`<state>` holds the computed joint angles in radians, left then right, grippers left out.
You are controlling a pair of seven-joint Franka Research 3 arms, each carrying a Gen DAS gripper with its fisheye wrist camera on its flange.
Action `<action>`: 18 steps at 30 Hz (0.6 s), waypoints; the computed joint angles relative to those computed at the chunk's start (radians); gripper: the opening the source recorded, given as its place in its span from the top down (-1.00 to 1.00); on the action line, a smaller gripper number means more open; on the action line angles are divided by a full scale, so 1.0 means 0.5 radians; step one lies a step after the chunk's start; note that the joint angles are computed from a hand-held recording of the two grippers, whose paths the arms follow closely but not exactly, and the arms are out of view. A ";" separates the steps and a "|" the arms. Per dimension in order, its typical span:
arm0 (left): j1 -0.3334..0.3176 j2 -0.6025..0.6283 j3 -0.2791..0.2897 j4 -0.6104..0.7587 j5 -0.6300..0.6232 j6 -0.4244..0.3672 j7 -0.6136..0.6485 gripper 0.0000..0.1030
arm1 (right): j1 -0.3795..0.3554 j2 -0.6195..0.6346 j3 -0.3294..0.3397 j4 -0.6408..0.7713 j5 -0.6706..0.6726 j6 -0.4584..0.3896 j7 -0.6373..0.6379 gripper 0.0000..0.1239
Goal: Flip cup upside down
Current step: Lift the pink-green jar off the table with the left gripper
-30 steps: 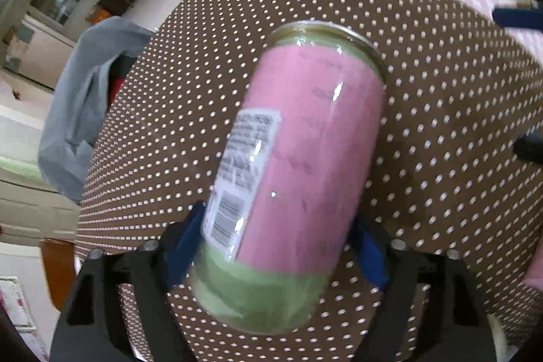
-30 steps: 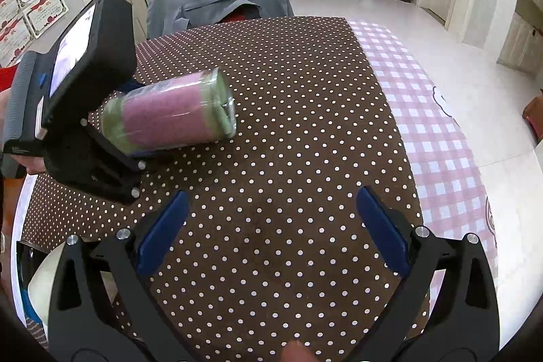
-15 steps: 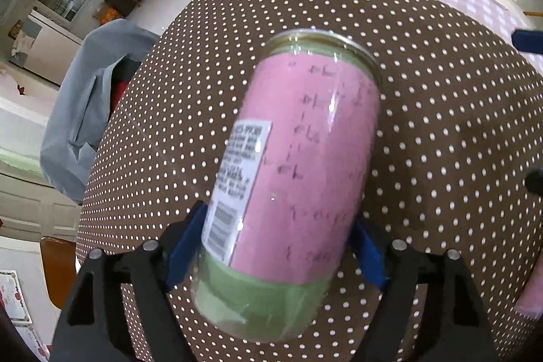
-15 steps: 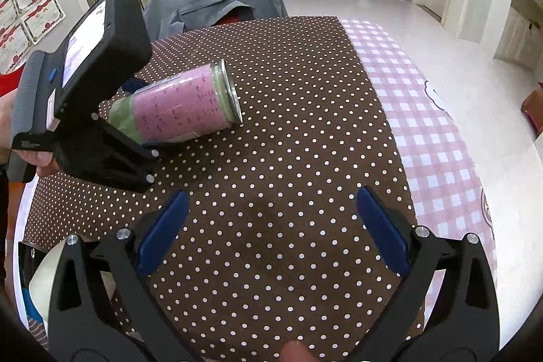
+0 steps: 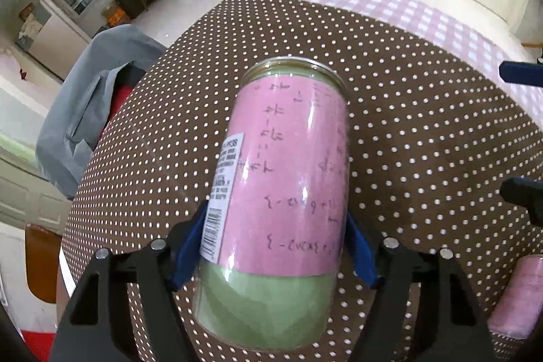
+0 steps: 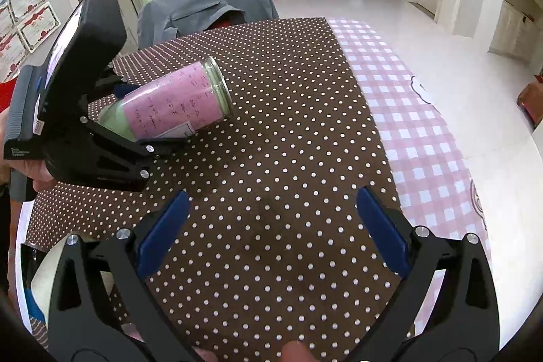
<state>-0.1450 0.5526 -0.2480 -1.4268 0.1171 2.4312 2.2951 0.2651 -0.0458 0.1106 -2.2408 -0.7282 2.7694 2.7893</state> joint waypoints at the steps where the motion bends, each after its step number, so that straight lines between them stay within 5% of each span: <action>1: 0.007 -0.032 -0.002 -0.042 -0.009 0.012 -0.009 -0.38 | 0.003 -0.017 0.004 -0.011 -0.011 -0.007 0.016 -0.56; 9: 0.059 -0.260 -0.033 -0.330 -0.097 0.106 -0.015 -0.36 | -0.031 -0.193 0.091 -0.121 -0.060 -0.069 0.118 -0.56; 18: 0.153 -0.810 -0.074 -0.918 -0.485 0.346 0.183 -0.36 | -0.130 -0.513 0.277 -0.293 -0.079 -0.130 0.191 -0.56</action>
